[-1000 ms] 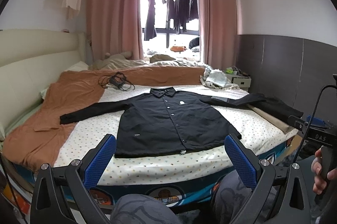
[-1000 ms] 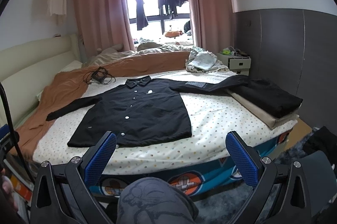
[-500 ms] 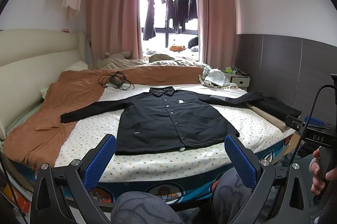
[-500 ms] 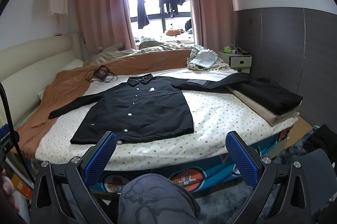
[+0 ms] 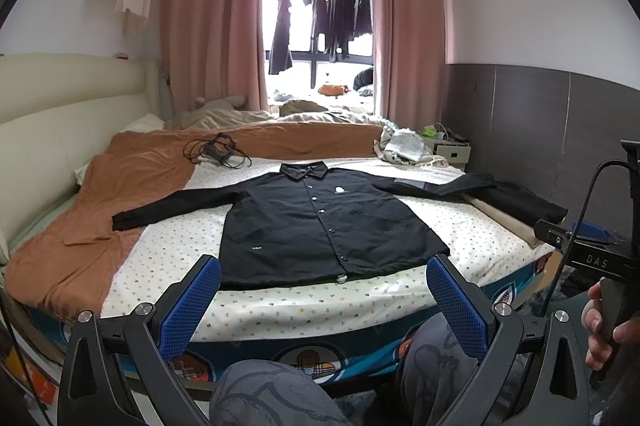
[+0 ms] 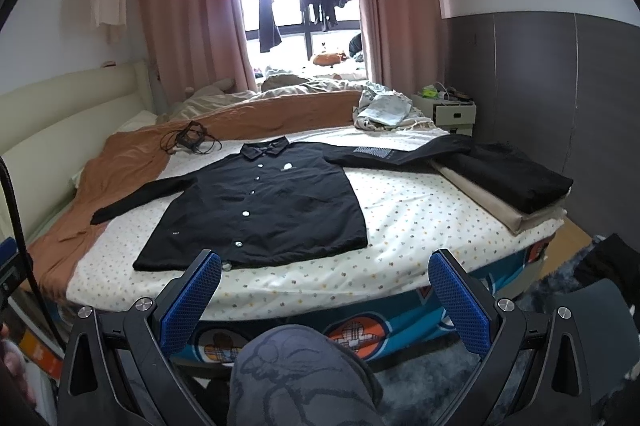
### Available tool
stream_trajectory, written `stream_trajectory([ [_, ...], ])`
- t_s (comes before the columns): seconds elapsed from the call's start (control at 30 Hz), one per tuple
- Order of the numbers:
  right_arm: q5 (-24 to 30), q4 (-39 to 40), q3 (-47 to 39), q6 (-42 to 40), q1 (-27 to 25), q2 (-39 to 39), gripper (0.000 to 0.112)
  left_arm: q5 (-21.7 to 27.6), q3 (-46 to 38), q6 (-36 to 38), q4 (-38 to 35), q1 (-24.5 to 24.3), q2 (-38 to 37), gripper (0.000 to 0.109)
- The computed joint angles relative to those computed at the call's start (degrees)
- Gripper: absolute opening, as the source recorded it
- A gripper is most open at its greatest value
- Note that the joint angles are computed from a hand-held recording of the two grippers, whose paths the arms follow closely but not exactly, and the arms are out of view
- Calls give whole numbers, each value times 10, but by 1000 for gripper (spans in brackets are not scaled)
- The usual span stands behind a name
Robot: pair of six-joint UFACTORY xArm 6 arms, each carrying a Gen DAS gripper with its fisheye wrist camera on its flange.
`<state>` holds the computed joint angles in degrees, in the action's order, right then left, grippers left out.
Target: Fold large clothes
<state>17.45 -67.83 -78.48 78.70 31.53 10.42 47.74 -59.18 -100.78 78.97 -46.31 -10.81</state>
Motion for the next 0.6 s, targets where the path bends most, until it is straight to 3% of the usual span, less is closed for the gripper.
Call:
stream_trajectory([
  [0.6,18,-9,-38,4,8,30,103,-28,-1,6,-4,32,2,103],
])
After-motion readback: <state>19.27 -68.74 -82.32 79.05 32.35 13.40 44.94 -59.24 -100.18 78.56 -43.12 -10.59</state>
